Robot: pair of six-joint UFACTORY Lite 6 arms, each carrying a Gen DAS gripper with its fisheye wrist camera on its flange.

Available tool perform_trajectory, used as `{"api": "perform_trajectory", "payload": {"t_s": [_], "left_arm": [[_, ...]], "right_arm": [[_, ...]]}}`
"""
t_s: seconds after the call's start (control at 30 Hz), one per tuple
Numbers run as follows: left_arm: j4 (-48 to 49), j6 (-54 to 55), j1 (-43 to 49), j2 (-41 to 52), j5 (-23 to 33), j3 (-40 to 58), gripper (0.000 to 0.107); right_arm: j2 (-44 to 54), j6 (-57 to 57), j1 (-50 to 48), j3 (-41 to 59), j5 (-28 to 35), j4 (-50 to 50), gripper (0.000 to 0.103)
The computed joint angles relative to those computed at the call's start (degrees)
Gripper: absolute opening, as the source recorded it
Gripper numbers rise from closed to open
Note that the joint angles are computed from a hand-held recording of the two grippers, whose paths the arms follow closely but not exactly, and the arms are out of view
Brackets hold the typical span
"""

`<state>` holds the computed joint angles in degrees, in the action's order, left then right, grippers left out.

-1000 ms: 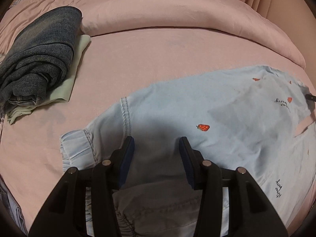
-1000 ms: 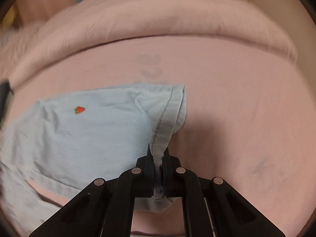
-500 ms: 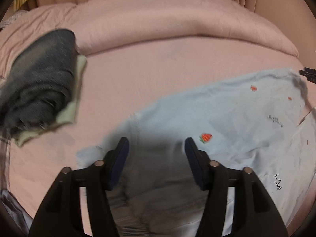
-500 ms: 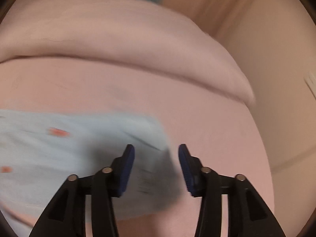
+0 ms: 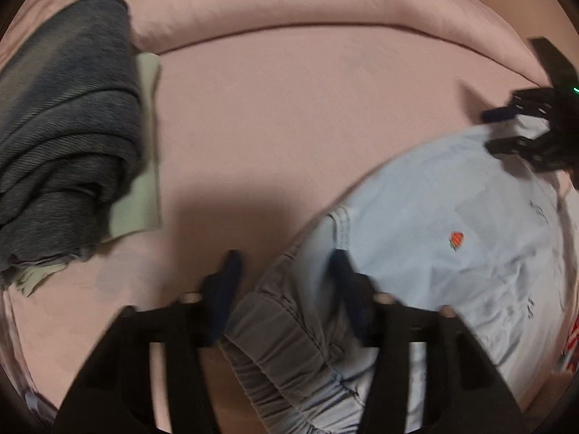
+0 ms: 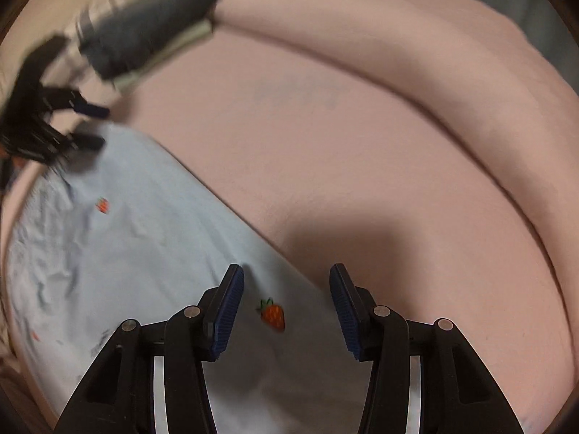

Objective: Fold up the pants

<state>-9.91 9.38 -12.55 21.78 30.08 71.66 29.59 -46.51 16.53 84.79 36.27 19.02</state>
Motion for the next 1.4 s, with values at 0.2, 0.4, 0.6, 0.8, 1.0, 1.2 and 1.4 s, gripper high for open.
{"api": "perform_trajectory", "payload": {"t_s": [0.2,0.4,0.6,0.8,1.0,1.2,1.4], "left_arm": [[18.92,-17.33,-6.1,-4.29,-2.34,-3.64,0.02],[53.14,-53.31,-18.7,-17.13,7.29,-9.86,0.007],[57.09,-62.3,-31.18,-42.37,13.43,-23.35,0.007],[60.4,-65.64,-39.28,-36.42,16.41,-21.79,0.015],[57.45,-57.64,-42.22,-34.05,14.86,-16.13,0.06],[54.14,-46.96,-37.3,-24.77,10.84,-10.48,0.066],[52.51,-42.04,-33.38,-14.02,12.26,-3.65,0.011]], "right_arm": [[-7.13,5.98,4.14,-8.2,-1.99,-9.63,0.007],[-26.92,37.24,11.38,-24.52,-11.51,-39.79,0.003],[-60.59,54.46,21.17,-41.08,-2.22,-56.88,0.003],[-75.21,73.34,49.13,-51.86,18.59,-72.17,0.003],[-73.81,81.57,61.53,-52.01,26.12,-74.36,0.003],[-77.56,90.64,77.46,-57.94,36.24,-76.48,0.003],[-77.28,90.15,77.34,-59.41,35.54,-76.9,0.003]]}}
